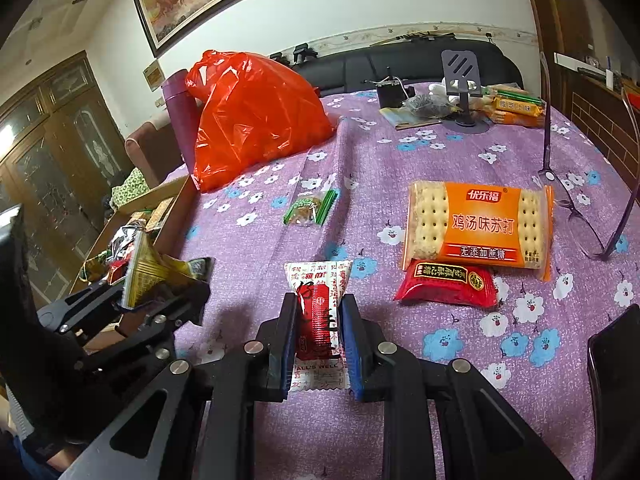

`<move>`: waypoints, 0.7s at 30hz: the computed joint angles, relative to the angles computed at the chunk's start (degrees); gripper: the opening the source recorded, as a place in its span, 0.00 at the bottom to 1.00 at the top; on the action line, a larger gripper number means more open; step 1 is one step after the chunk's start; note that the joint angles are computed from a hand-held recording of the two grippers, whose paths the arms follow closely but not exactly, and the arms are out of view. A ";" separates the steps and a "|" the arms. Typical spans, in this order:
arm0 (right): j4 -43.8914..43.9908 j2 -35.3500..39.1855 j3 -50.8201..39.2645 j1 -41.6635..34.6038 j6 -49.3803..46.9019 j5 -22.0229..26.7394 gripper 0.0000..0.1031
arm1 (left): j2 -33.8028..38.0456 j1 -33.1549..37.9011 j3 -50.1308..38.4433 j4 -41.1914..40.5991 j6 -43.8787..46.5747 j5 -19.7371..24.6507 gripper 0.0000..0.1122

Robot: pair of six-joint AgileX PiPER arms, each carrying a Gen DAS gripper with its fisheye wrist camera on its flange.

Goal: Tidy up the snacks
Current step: 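Hold the yellow bag and red-and-white sachet above the table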

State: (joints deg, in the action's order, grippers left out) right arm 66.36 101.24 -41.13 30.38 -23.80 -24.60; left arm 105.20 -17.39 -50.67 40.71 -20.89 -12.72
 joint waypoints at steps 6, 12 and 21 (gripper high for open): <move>0.50 0.16 -0.06 -0.03 -0.23 -0.20 0.22 | 0.21 0.17 -0.44 -0.02 -0.52 0.21 0.22; 0.22 0.20 0.08 -0.44 0.31 -0.12 0.22 | 0.07 0.12 -0.32 -2.66 1.87 0.16 0.22; -3.66 -0.32 1.28 -1.88 5.15 0.56 0.22 | 0.53 0.15 -1.23 -0.22 -1.46 1.01 0.22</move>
